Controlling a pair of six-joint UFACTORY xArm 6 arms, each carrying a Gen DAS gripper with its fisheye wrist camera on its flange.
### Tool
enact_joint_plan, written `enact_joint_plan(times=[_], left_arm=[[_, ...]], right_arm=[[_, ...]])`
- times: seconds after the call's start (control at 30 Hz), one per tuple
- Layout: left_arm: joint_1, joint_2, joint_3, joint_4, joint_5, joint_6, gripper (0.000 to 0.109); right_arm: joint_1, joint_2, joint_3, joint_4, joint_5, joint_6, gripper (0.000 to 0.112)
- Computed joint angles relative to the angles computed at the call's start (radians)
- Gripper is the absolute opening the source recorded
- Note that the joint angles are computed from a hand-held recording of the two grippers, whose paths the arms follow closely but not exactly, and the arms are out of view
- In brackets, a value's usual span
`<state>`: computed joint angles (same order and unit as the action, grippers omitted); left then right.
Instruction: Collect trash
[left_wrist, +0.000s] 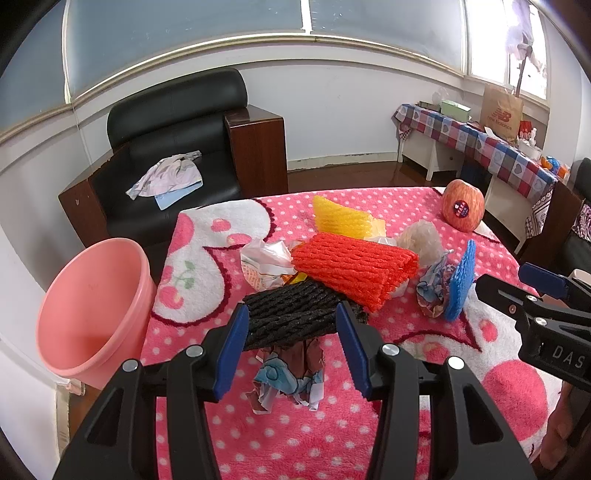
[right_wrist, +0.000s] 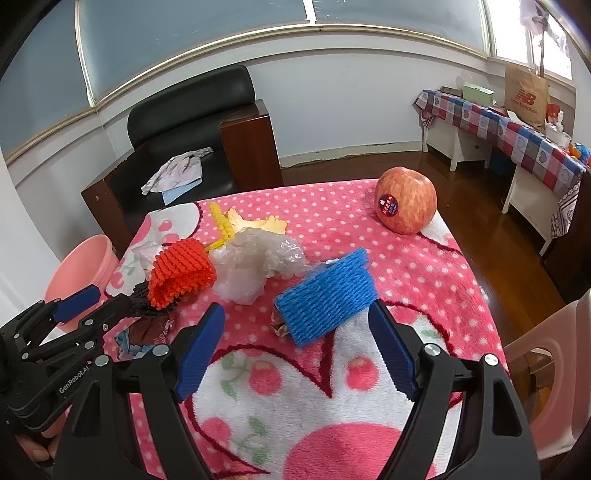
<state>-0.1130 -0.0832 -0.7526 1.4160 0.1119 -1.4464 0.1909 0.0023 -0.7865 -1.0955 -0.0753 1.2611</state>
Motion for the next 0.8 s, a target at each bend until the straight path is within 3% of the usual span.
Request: enact_joint_plan(times=[0.8], left_arm=[[-0.004, -0.001, 0.001, -0.003, 0.007, 0.005, 0.049]], right_arm=[[-0.001, -0.005, 0.009, 0.026, -0.003, -0.026, 0.08]])
